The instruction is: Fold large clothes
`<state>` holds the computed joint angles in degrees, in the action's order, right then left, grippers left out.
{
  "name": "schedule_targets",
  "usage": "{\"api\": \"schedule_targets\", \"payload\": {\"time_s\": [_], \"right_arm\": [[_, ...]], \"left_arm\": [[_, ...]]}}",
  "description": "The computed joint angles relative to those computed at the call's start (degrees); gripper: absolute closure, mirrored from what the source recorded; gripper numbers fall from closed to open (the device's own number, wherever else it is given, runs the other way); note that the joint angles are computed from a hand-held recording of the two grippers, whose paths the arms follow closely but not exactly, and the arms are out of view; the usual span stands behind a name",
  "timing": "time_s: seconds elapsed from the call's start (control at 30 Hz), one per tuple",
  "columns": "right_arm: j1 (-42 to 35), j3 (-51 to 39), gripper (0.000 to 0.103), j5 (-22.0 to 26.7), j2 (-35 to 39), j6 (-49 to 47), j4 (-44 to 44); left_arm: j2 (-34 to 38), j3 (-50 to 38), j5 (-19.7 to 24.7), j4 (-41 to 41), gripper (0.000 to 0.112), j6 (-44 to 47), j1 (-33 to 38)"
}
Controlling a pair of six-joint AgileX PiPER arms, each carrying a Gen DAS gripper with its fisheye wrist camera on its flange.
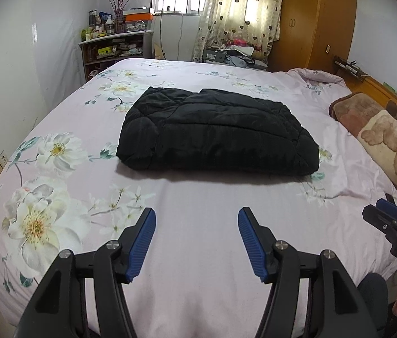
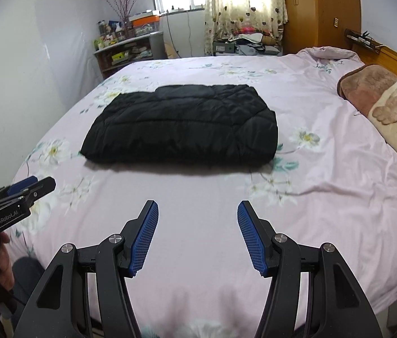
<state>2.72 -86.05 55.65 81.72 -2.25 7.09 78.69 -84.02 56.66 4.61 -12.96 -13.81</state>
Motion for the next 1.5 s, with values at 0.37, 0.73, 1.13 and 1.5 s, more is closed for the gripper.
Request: {"api": "schedule_targets", "payload": {"time_s": [0.37,0.73,1.13,1.5], "right_arm": [[2.88,2.98,0.044,-1.34,-2.81,1.97,-3.67],[4.01,3.13,0.044,-0.85,-3.76,2.3,-4.53],[4.83,3.06,0.044,-0.57,-4.17,2.95,-5.23],[5.13,2.88,0.044,-0.33,-4.06,3.31,-5.53]], "left_arm": [[-2.76,3.35,1.11,-0.03,0.049,-0.44,-1.44],[-3.73,2.98,1.09,-1.02,0.049,-1.1,-1.48],[-4.41,3.59,1.14,-1.89,0.048,-1.28,-0.95],[-4.82,3.8,1.61,-0.55,0.048,-2.63,-1.87]]}}
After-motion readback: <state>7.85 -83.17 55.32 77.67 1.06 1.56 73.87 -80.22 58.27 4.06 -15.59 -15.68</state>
